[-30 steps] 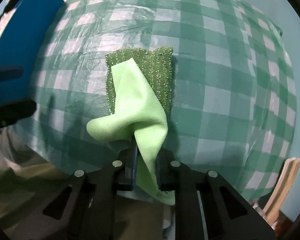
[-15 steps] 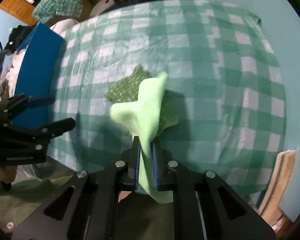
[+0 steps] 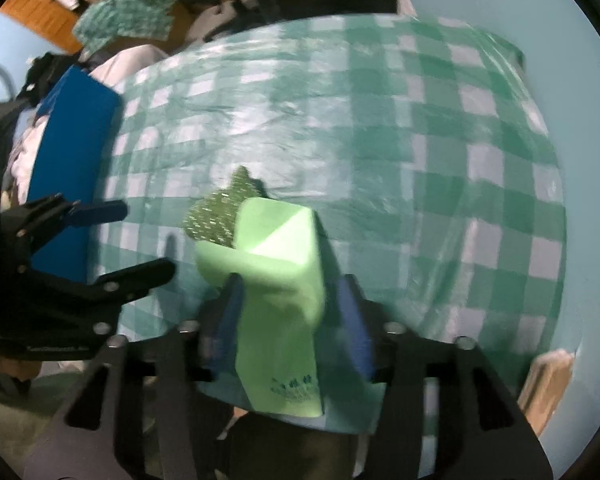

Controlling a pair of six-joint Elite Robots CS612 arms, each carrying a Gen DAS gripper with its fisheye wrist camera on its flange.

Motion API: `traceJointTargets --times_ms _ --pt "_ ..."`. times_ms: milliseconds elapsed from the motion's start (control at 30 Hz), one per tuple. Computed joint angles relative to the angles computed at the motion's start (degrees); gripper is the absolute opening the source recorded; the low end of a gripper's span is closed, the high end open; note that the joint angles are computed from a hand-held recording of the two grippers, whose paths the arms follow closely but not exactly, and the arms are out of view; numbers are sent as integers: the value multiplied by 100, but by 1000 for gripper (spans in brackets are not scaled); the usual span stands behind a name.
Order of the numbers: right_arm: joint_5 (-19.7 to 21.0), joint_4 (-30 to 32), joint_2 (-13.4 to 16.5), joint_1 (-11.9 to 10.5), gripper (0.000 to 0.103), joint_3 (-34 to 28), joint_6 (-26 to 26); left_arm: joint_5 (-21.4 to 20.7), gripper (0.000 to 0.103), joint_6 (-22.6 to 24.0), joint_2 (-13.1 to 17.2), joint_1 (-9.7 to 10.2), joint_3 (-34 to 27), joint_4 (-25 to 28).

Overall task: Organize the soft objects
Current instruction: 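Lift the lime cloth with the right gripper while the left reaches the green scrubber pad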

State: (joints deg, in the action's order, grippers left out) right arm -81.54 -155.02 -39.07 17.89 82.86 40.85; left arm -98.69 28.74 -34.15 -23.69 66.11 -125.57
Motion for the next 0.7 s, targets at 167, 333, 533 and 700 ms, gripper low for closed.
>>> traceJointTargets --times_ms 167,333,533,700 --pt "-52 283 159 66 59 -278 -358 41 82 23 102 -16 -122 40" --pt "-6 554 277 63 54 -410 -422 124 81 -29 227 -35 -285 151" --pt "116 539 275 29 8 -333 -371 252 81 -124 328 -69 -396 264" --pt "-88 516 190 14 6 -204 -316 394 81 -152 361 -107 -397 281"
